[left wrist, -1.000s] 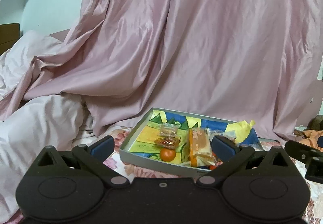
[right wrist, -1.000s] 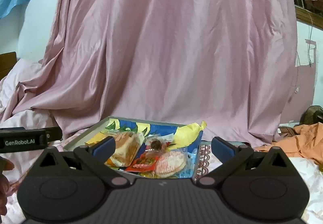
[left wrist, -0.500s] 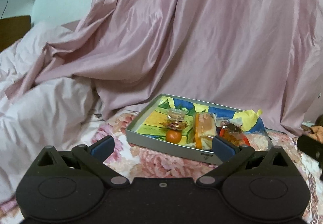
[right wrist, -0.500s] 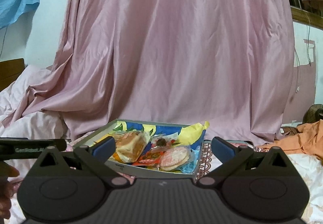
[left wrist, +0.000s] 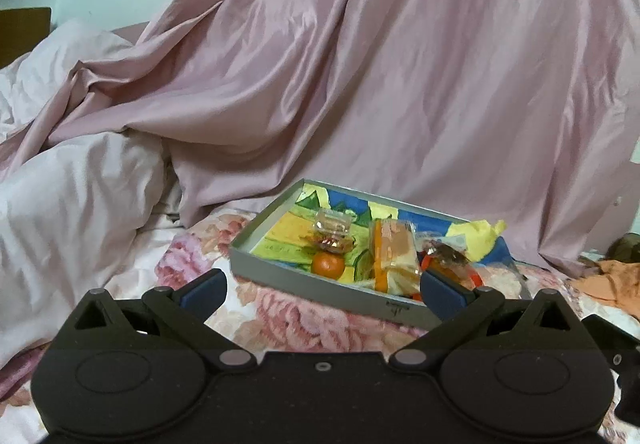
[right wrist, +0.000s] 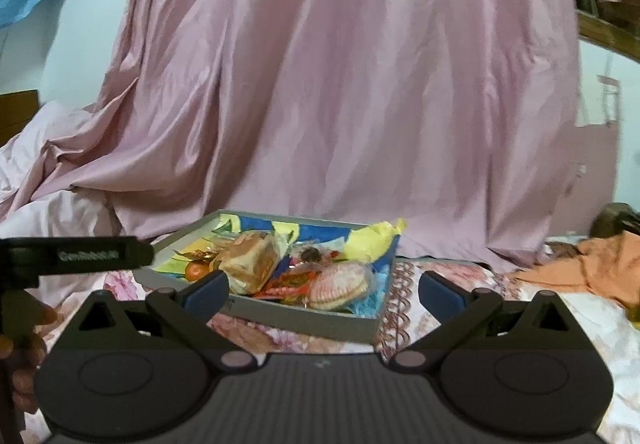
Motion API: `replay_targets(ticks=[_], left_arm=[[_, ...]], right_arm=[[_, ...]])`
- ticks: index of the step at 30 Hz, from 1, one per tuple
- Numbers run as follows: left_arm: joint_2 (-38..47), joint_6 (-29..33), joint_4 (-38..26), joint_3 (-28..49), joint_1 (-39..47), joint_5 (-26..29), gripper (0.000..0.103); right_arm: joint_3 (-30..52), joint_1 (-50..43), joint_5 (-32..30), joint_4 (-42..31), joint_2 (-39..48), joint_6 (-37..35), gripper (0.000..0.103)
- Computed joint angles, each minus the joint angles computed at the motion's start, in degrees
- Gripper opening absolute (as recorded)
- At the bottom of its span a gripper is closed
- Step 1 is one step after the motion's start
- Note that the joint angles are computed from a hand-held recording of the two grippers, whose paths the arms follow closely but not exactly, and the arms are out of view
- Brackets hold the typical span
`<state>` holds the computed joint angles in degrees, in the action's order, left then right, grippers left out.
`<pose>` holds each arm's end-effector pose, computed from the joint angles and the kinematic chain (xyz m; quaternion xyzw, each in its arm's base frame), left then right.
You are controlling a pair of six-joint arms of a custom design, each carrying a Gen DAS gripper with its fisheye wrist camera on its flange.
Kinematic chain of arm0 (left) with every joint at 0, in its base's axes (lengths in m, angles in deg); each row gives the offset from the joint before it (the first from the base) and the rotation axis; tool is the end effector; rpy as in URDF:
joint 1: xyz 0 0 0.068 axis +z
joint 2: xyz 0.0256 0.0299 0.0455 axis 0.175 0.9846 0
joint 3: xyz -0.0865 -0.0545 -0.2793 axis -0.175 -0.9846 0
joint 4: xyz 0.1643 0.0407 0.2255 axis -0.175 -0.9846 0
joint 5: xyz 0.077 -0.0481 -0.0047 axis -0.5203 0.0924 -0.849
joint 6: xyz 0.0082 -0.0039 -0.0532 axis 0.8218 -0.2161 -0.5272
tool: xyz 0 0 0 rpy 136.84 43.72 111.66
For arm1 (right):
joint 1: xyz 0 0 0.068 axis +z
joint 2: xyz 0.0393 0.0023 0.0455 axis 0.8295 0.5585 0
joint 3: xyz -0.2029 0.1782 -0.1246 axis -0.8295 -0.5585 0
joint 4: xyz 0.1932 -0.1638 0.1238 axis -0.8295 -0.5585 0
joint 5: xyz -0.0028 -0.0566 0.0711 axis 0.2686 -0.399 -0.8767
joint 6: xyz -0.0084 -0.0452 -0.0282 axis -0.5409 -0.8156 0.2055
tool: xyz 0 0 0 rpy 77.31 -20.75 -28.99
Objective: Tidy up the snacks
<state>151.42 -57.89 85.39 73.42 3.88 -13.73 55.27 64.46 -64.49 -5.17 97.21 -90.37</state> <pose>0.3036 -0.0268 0.2453 -0.1454 0.8266 -0.0516 0.5412 0.2941 0.0433 0.2829 -0.0973 0.8050 0.0131 0.5851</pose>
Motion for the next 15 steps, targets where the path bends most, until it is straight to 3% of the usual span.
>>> replay_targets(ticks=[4, 10, 15], left_arm=[[-5.1, 3.9, -7.7, -1.1, 4.7, 5.2, 0.102], [-11.3, 5.7, -7.1, -5.2, 12.7, 13.8, 0.102], [-16.7, 12.2, -7.0, -10.2, 15.2, 15.9, 0.102]], right_arm=[[-2.0, 5.7, 9.0, -6.5, -6.4, 5.1, 0.103], [-4.1, 17.7, 26.5, -12.7, -11.9, 14.7, 0.103], [-3.8, 23.8, 33.0, -17.7, -12.1, 19.5, 0.103]])
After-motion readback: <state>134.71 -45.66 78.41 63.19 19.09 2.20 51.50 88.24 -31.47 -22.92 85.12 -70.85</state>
